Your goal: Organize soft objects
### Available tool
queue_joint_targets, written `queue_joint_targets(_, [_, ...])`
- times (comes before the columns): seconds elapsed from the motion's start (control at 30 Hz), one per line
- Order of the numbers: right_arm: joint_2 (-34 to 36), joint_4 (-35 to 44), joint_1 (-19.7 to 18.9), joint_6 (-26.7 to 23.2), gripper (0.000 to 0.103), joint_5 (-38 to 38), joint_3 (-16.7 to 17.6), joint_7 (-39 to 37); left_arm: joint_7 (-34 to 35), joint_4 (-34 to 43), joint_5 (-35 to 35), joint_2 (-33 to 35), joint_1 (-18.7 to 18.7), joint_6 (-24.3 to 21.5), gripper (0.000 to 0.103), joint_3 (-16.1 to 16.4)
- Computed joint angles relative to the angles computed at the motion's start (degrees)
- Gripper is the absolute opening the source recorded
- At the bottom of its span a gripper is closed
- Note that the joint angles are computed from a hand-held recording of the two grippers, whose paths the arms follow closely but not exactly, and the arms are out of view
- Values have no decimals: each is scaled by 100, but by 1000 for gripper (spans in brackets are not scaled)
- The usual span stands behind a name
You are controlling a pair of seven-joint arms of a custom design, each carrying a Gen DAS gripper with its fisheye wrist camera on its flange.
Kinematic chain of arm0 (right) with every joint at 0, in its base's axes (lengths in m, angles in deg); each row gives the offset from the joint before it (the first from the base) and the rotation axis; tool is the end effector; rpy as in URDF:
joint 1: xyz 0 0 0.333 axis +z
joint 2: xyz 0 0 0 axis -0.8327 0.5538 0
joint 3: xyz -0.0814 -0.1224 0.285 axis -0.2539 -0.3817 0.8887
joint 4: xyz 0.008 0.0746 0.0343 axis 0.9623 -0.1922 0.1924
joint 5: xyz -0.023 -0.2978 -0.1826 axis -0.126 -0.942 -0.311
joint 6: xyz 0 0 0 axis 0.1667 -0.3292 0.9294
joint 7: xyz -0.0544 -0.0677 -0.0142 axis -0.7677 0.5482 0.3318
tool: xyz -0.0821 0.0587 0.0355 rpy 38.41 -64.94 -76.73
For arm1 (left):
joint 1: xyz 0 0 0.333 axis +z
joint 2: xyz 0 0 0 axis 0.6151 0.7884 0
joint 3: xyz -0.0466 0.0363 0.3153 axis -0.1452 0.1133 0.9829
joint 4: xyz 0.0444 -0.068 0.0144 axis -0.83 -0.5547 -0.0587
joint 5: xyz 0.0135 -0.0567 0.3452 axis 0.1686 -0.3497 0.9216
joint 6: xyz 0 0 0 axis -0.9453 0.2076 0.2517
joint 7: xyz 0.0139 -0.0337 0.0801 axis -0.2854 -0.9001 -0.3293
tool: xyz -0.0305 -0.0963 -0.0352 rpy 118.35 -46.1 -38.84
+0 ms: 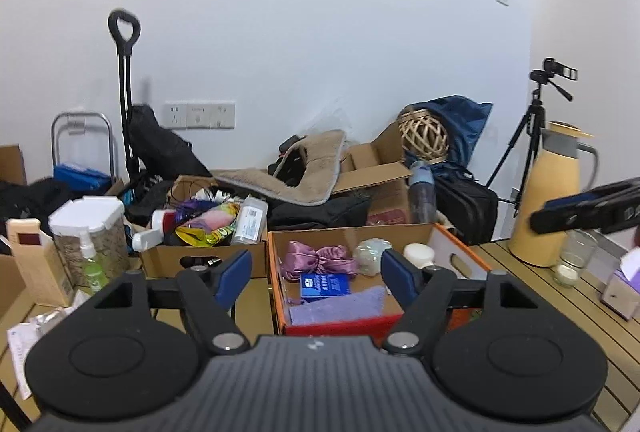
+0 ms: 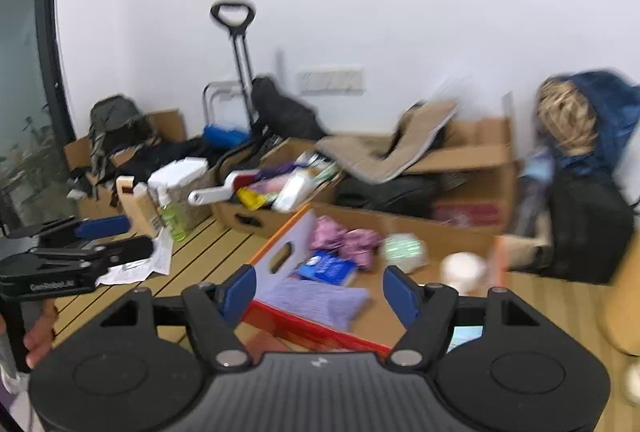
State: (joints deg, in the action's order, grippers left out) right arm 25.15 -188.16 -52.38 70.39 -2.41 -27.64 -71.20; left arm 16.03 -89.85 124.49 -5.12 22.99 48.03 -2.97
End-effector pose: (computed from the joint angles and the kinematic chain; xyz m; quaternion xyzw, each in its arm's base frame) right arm 0.5495 0.0359 0.6208 -0.7996 0.3100 -0.1345 0.4965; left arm 0.3790 -0.2920 0.5932 -0.6428 0.4960 -0.3735 0.4487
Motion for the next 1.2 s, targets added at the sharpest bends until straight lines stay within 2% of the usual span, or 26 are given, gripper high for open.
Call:
queue_joint_targets(0.17, [-785, -724, -319, -133, 70, 397, -465, -544, -49, -50, -209, -249, -290, -692, 76, -444])
queue_joint_targets(0.23, [-1104, -1051, -416, -197, 70, 621, -669, -773, -202, -63, -249, -302, -443, -1152, 79, -723])
queue_joint_targets(0.37, [-1987, -2073, -562, -64, 77, 1140, -1047, -1596, -649, -101, -259, -264, -910, -2430, 87, -1470])
queue_joint_targets(0.5, [-2964, -3101, -817, -379, 83, 1068, -1557, -2292, -1155, -57, -255, 10, -1449, -3635, 101, -2214])
queue_joint_targets(0.57, [-3449, -3587, -1026, -558, 87, 940, -1803, -2502, -1480, 13, -298, 232, -1698, -4176, 103, -2531])
queue_joint_targets(0.67, [-4193, -4366, -1461, -803, 88, 658, -2134, -2685, -1950, 168, -344, 722, -2075, -5055, 103, -2992])
queue_joint_targets(0.73, [-4610, -4823, -1833, -1116, 89, 295, -2418, -2611, -2052, 264, -439, 919, -2277, -5277, 103, -3016])
queue_joint_targets(0.8, [-4654, -4942, -2060, -1806, 90, -245, -2769, -2340, -1910, 390, -453, 1085, -2441, -5482, 103, -2965])
queue_joint_targets(0.83, [-4664, -4963, -2184, -2014, 90, -476, -2766, -2306, -1870, 460, -414, 1163, -2507, -5623, 103, -2925])
queue_joint_targets(0.9, [-4820, -5122, -2385, -2023, 90, -548, -2559, -2630, -1977, 493, -340, 1194, -2633, -5760, 103, -2806])
queue_joint_targets(1.0, [-4975, -5277, -2517, -1963, 90, -284, -2362, -2740, -2054, 414, -350, 1108, -2785, -5602, 103, -2528])
queue_joint_targets(1.2, [-4908, -5357, -2607, -2039, 90, -393, -2176, -2756, -2139, 272, -499, 1102, -3135, -5278, 103, -2019])
